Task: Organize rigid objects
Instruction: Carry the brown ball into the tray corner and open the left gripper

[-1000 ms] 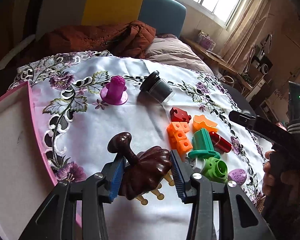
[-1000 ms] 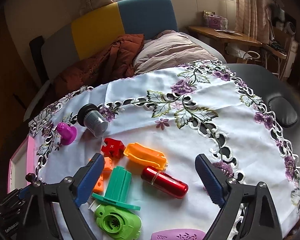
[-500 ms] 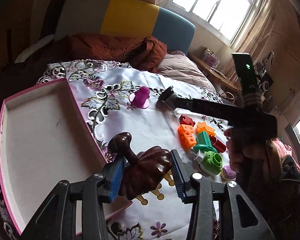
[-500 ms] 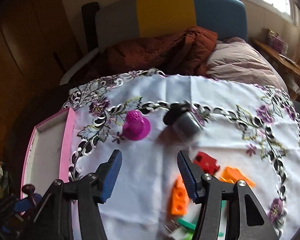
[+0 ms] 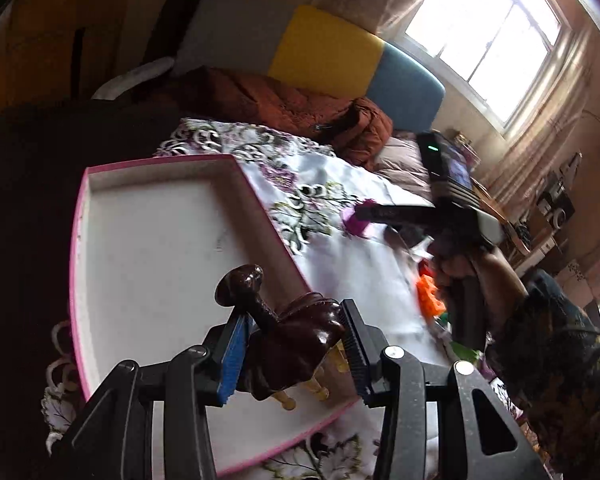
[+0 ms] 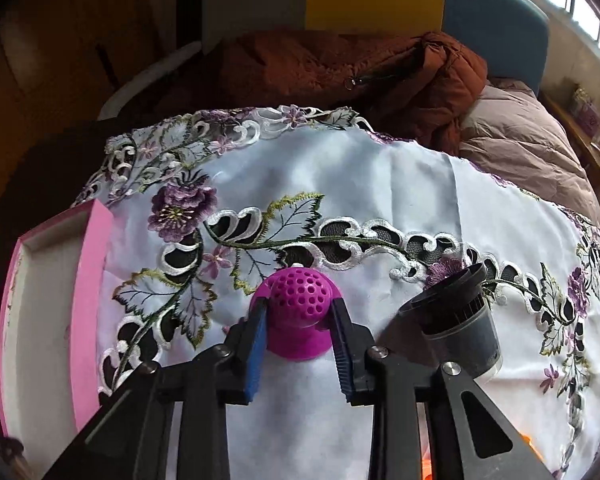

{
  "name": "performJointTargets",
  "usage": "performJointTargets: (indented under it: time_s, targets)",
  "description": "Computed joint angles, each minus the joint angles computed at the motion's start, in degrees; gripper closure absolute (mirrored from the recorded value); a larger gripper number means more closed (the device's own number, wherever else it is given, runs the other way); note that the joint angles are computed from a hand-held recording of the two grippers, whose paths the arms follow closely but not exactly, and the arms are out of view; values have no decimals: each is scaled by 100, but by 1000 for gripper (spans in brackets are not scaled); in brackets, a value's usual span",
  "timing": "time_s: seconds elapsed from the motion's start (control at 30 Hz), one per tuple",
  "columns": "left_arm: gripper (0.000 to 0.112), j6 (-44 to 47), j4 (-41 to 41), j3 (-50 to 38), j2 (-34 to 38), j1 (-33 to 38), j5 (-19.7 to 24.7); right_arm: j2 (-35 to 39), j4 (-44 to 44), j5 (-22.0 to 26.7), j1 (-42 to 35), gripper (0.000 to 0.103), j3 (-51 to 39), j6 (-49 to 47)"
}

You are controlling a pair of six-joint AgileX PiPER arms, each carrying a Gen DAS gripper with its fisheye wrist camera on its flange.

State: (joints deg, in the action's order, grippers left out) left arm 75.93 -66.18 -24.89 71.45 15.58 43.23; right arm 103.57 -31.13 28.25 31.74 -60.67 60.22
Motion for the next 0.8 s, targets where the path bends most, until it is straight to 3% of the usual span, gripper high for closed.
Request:
performJointTargets:
  time_s: [0.23, 0.37, 0.5, 0.8]
  targets:
    - [68, -91, -20, -719, 951, 359, -158, -1192, -504, -83, 849, 73, 1191, 719]
    - [68, -218, 28, -1175, 1399, 218, -640, -1575, -925, -74, 1383, 73, 1790, 1475]
    - [68, -606, 288, -1763, 1992, -2, -1098, -1656, -1608, -177, 1709, 73, 2180, 2374]
    - [67, -1531, 1052, -2282, 2605, -526, -2188, -1492, -2146, -417, 1634, 73, 2365, 2738]
